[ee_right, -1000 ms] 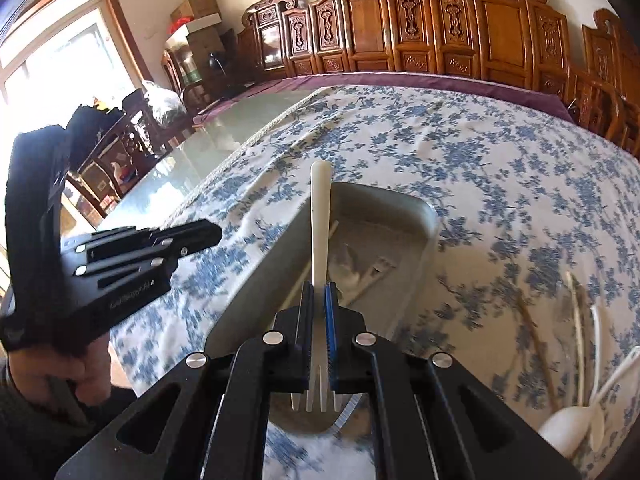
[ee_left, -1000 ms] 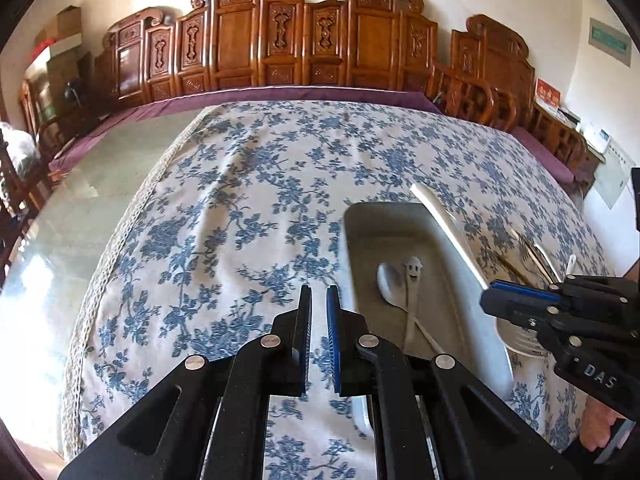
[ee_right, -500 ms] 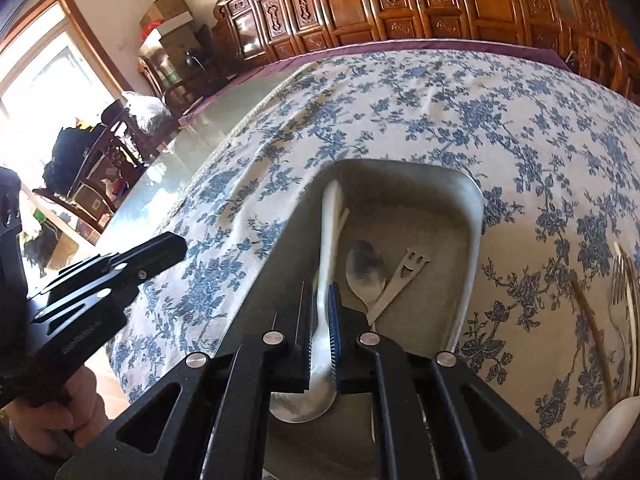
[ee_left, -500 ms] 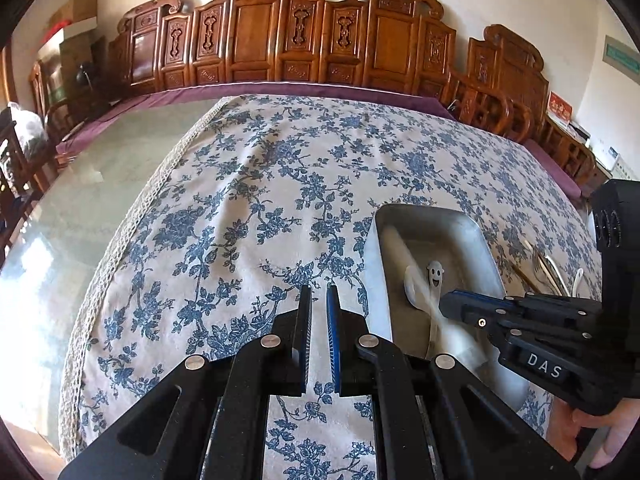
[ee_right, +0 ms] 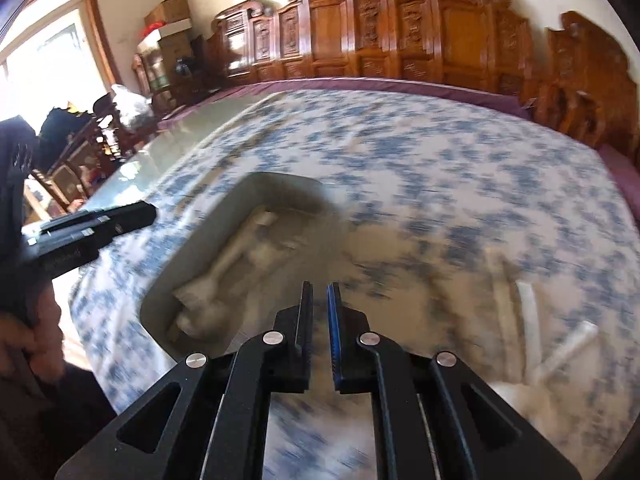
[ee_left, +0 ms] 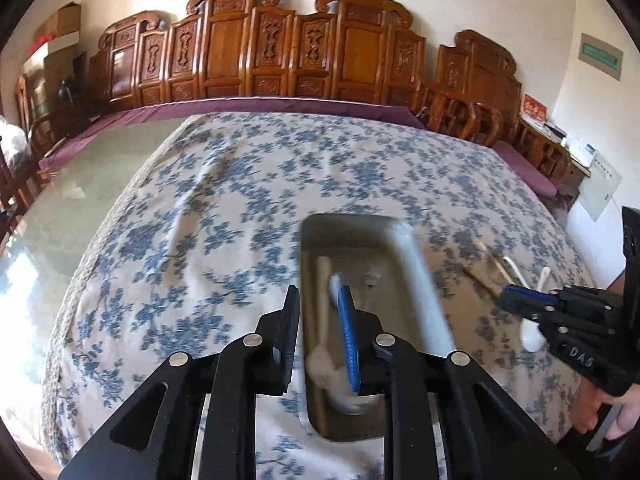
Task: Organize utensils
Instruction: 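Move the right gripper to the pile and grasp the white plastic ladle, then lift the white ladle with the right gripper while the left grasps a wooden chopstick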
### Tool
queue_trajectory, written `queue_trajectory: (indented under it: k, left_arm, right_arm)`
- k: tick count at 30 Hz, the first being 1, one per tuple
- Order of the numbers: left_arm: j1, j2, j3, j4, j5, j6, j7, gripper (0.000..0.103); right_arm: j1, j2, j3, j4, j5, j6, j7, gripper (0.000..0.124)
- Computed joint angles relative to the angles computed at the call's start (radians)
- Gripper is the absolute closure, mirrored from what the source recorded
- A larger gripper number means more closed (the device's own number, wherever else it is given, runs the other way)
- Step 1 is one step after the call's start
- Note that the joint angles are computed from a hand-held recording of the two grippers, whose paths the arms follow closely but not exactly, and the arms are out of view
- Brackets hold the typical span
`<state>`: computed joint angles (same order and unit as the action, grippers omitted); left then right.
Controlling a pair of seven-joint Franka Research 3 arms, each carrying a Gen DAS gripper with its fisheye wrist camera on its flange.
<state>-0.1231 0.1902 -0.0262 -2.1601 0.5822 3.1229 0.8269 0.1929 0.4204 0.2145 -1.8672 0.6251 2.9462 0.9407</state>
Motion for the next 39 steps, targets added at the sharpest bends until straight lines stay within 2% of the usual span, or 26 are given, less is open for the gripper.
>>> queue_trajectory:
  k: [3, 5, 8, 11, 14, 17, 19, 22, 25, 28, 33, 35, 39]
  left_arm:
    - [-0.008, 0.003, -0.021, 0.008, -0.015, 0.006, 0.007, 0.081]
    - [-0.034, 0.006, -0.011, 0.017, 0.003, 0.003, -0.008, 0.071]
    - [-0.042, 0.012, -0.028, 0.028, -0.001, -0.008, 0.004, 0.069]
    - [-0.057, 0.016, -0.032, 0.037, 0.003, -0.013, -0.001, 0.068]
    - [-0.067, 0.024, -0.041, 0.047, -0.001, -0.015, 0.003, 0.067]
    - [-0.056, 0.036, -0.081, 0.056, -0.037, -0.030, 0.045, 0.067]
    - [-0.065, 0.044, -0.086, 0.063, -0.047, -0.032, 0.061, 0.067]
    - [-0.063, 0.054, -0.104, 0.069, -0.075, -0.032, 0.093, 0.067]
    - [0.003, 0.069, -0.193, 0.068, -0.184, -0.041, 0.198, 0.067]
    - [-0.013, 0.067, -0.182, 0.065, -0.215, -0.047, 0.225, 0.067]
    - [-0.033, 0.056, -0.160, 0.053, -0.234, -0.032, 0.241, 0.066]
    - [-0.049, 0.057, -0.144, 0.056, -0.227, -0.036, 0.233, 0.066]
    - [-0.085, 0.056, -0.106, 0.056, -0.191, -0.033, 0.201, 0.066]
  right_arm:
    - [-0.016, -0.052, -0.038, -0.084, -0.003, 0.042, 0.010, 0.113]
    - [-0.025, -0.071, -0.067, -0.126, -0.012, 0.063, 0.035, 0.105]
    - [-0.008, -0.076, -0.132, -0.161, -0.070, 0.085, 0.115, 0.099]
    - [-0.028, -0.055, -0.147, -0.167, -0.093, 0.083, 0.178, 0.087]
    - [-0.052, -0.033, -0.132, -0.160, -0.093, 0.080, 0.220, 0.073]
    - [-0.044, -0.008, -0.143, -0.139, -0.117, 0.055, 0.276, 0.073]
    - [-0.037, 0.002, -0.152, -0.128, -0.139, 0.034, 0.307, 0.073]
    - [-0.062, 0.013, -0.126, -0.112, -0.130, 0.010, 0.317, 0.071]
    - [-0.075, 0.028, -0.112, -0.089, -0.122, -0.021, 0.323, 0.071]
    - [-0.091, 0.035, -0.090, -0.082, -0.105, -0.018, 0.299, 0.073]
    - [-0.150, 0.035, -0.026, -0.071, -0.010, -0.028, 0.214, 0.084]
    - [-0.179, 0.030, 0.007, -0.070, 0.049, -0.037, 0.156, 0.090]
    - [-0.212, 0.021, 0.039, -0.063, 0.173, -0.079, 0.057, 0.096]
